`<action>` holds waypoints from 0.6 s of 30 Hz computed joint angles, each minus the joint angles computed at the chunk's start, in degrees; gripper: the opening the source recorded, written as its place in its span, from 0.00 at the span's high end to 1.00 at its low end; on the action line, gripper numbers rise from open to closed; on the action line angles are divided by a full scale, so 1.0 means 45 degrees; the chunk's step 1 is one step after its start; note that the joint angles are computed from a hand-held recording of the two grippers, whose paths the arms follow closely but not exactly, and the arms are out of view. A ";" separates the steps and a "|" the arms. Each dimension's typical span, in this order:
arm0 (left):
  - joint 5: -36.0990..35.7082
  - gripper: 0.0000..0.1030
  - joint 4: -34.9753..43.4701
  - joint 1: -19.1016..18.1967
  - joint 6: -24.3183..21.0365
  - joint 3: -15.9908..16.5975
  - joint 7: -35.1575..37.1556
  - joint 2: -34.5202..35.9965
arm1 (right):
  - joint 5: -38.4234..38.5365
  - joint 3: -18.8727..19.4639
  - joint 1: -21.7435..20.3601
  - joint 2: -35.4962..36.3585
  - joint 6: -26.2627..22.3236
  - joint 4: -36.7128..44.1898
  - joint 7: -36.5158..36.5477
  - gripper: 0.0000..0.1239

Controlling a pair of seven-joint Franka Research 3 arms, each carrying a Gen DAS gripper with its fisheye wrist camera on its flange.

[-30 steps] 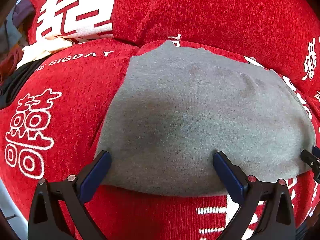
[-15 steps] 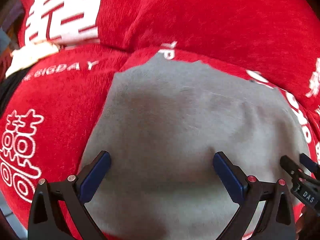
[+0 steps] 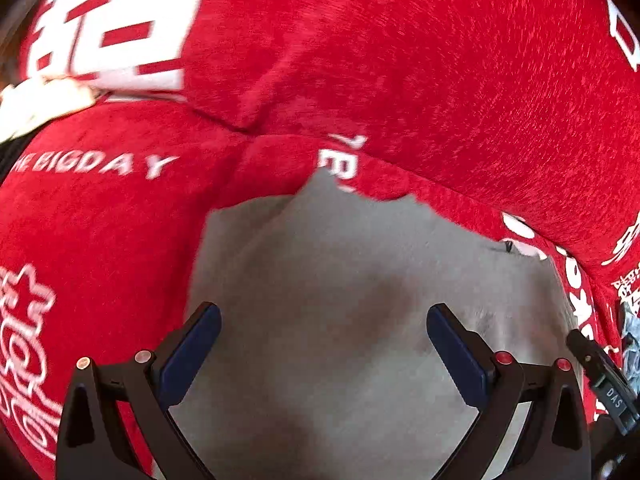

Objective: Fold small clothes
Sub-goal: 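Press the folded sweater flat with both open grippers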

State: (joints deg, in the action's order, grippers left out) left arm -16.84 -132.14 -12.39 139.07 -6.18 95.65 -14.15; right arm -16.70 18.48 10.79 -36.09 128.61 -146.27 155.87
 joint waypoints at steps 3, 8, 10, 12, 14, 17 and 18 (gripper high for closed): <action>0.1186 0.00 0.0864 -0.0042 -0.0059 -0.0628 -0.0776 0.1097 | 0.0245 -0.0506 0.0053 0.1388 0.0488 0.0598 -0.0944 0.24; 0.4136 0.00 0.1713 0.0121 -0.0044 -0.1224 -0.3024 0.2439 | -0.0545 -0.0815 -0.0194 0.2778 -0.0205 0.1354 -0.0924 0.24; 0.4043 0.00 0.1917 0.0117 -0.0099 -0.1197 -0.3029 0.2613 | -0.0593 -0.1080 -0.0271 0.2576 0.0086 0.1084 -0.0664 0.24; 0.4081 0.00 0.2062 0.0118 -0.0218 -0.1197 -0.2848 0.2713 | -0.0644 -0.1165 -0.0347 0.2639 -0.0321 0.1169 -0.0550 0.24; 0.3842 0.00 0.2059 0.0129 -0.0362 -0.1170 -0.2511 0.2572 | -0.0165 -0.1409 -0.0329 0.2135 0.0063 0.0697 -0.0269 0.24; 0.2619 0.00 0.1208 0.0233 0.0024 -0.0799 -0.1625 0.1343 | -0.0478 -0.0792 -0.0309 0.1204 -0.0636 0.0447 0.0325 0.24; 0.1940 0.00 0.0743 0.0224 0.0162 -0.0525 -0.1050 0.0774 | -0.0461 -0.0655 -0.0210 0.0935 -0.0745 0.0361 0.0410 0.24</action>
State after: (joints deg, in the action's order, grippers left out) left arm -8.11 -128.80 -11.38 139.80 -8.54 90.93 -10.67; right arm -18.77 15.53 9.84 -31.89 125.26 -144.64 157.71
